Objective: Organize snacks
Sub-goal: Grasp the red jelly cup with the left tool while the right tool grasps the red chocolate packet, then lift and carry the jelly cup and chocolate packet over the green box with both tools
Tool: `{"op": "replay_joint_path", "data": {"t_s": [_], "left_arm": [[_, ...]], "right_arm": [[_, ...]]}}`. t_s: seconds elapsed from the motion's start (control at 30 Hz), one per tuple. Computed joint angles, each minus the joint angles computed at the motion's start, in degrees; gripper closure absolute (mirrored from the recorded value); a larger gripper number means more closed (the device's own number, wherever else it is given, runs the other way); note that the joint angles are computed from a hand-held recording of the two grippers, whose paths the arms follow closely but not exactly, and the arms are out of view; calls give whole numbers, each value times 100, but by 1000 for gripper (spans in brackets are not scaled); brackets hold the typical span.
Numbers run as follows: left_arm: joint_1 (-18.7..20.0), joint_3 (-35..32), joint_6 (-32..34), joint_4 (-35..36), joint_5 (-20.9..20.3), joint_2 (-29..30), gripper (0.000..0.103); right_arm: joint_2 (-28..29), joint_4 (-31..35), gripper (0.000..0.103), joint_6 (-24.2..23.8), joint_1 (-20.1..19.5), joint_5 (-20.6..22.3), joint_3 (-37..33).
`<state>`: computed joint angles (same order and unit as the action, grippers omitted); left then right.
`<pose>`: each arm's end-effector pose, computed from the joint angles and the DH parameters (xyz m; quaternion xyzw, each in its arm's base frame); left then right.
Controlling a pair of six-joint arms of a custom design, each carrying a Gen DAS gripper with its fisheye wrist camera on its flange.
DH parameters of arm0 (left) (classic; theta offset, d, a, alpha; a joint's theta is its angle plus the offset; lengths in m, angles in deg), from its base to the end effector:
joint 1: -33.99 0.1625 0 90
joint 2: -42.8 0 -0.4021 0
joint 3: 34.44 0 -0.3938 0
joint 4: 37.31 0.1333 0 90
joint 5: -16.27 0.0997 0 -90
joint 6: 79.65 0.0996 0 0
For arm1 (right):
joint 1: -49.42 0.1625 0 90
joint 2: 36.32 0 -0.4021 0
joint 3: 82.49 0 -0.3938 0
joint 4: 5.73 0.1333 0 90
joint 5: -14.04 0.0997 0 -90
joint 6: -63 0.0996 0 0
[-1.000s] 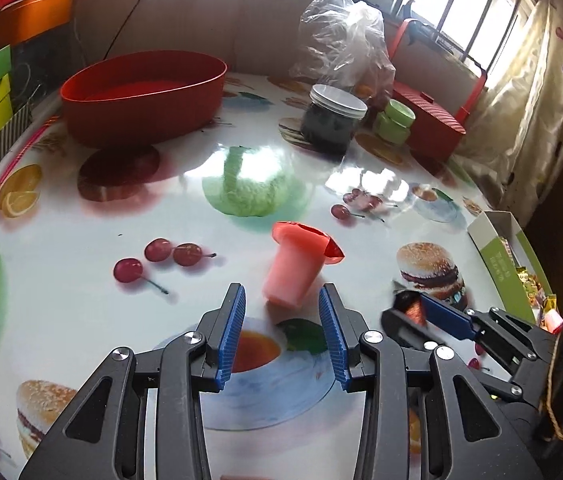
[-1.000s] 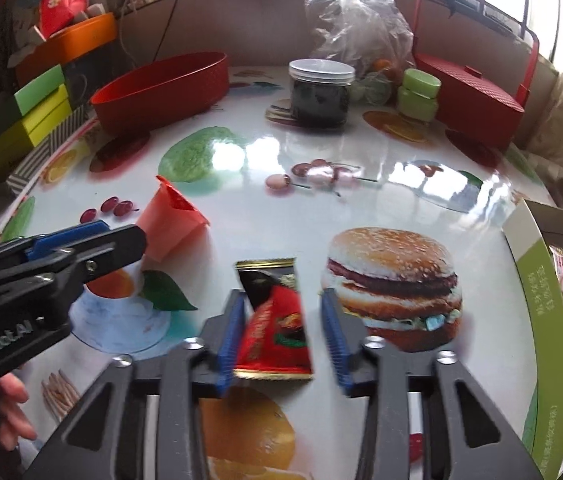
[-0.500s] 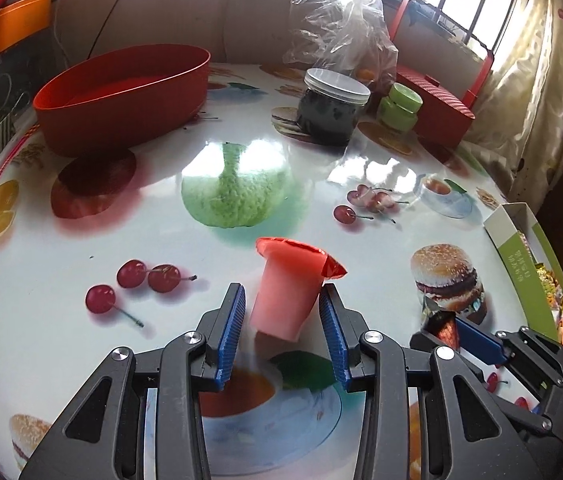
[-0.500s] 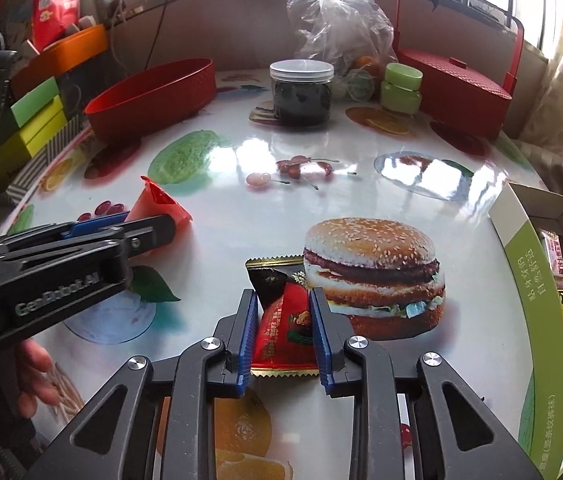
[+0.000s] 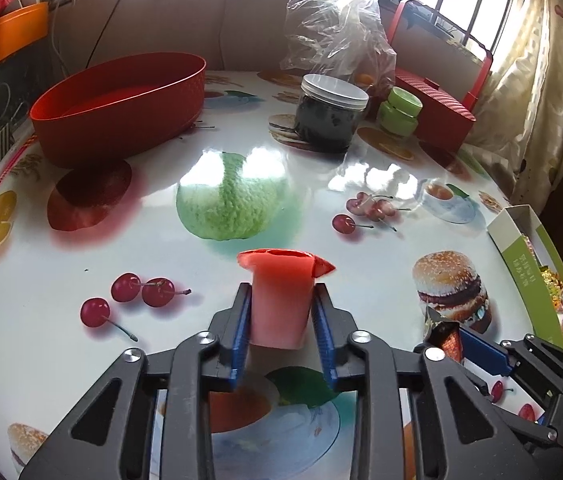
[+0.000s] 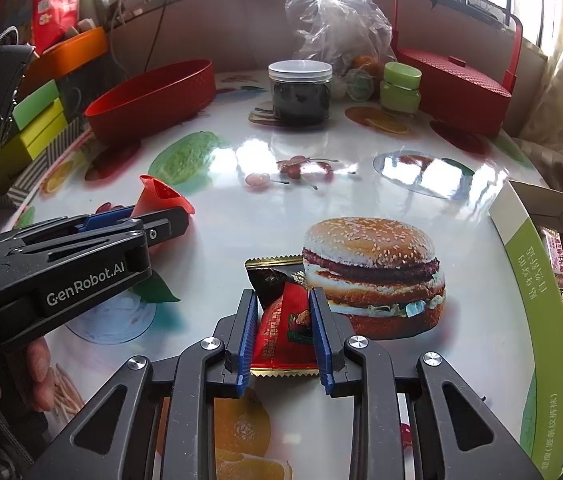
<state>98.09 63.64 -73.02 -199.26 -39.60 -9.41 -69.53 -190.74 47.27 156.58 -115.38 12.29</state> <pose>-0.1122 -0.6641 0.1674 0.1973 0.9126 -0.2605 0.2458 0.2586 -0.5999 0.0272 0.1622 -0.8922 0.2748 0.3196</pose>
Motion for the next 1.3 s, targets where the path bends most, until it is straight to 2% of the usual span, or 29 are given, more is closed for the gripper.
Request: {"op": "replay_joint_path", "data": {"t_s": [0.73, 1.3], "left_arm": [[-176, 397, -4, -350, 143, -283, 73], [-434, 666, 10, -477, 65, -453, 73]], "right_arm": [[-87, -77, 79, 57, -13, 90, 91], [-422, -587, 79, -5, 75, -2, 545]]}}
